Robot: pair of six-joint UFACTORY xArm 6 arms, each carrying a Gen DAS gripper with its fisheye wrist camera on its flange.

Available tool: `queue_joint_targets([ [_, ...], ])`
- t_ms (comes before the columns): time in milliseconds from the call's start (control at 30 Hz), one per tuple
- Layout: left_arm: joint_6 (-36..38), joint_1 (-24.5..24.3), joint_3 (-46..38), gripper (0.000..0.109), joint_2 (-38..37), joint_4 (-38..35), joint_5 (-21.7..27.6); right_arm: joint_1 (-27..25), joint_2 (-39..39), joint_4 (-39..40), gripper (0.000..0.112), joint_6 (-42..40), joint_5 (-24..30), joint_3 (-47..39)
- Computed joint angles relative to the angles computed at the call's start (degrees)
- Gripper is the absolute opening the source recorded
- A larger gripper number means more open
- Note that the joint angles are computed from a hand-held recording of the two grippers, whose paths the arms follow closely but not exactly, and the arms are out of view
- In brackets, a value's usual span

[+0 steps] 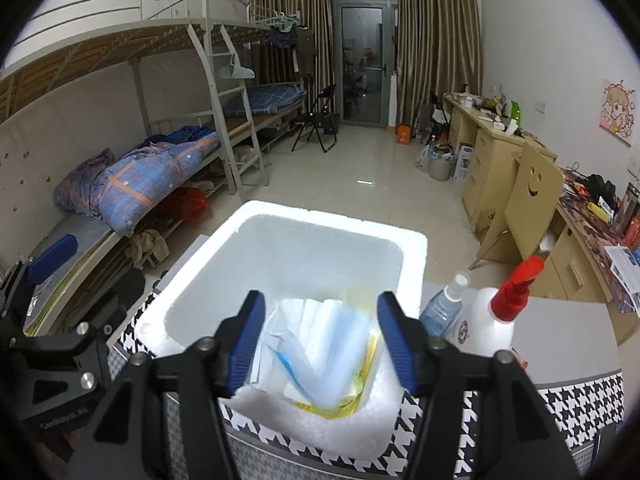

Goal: Organize soft objects

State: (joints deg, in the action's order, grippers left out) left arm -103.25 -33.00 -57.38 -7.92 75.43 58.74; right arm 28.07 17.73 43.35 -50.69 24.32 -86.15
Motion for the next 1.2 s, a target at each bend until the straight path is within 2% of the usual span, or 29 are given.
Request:
queue_joint_targets([
  [133,-0.3,-0.6,0.9,0.102,-1.0,-0.1,0.0,0.3,-2.7,2.7,0.075,-1.3,-3.3,3.2],
  [433,-0.6,-3.0,1.9,0.102,-3.1,0.3,1.5,0.7,-8.6,9.0,0.084,-5.7,-6.5,9.0],
  [1067,-1.3,-10.5,2.5,0.102,-5.9,0.8,6.6,-1.3,-18.6,21.2,0.085,-18.3,-7.5,18.9],
  [1200,-1.4,-12.7,2.3,0.102,-6.1,0.9,8.5,-2.1,-20.5,22.2,0.085,-19.0,-7.0,20.4],
])
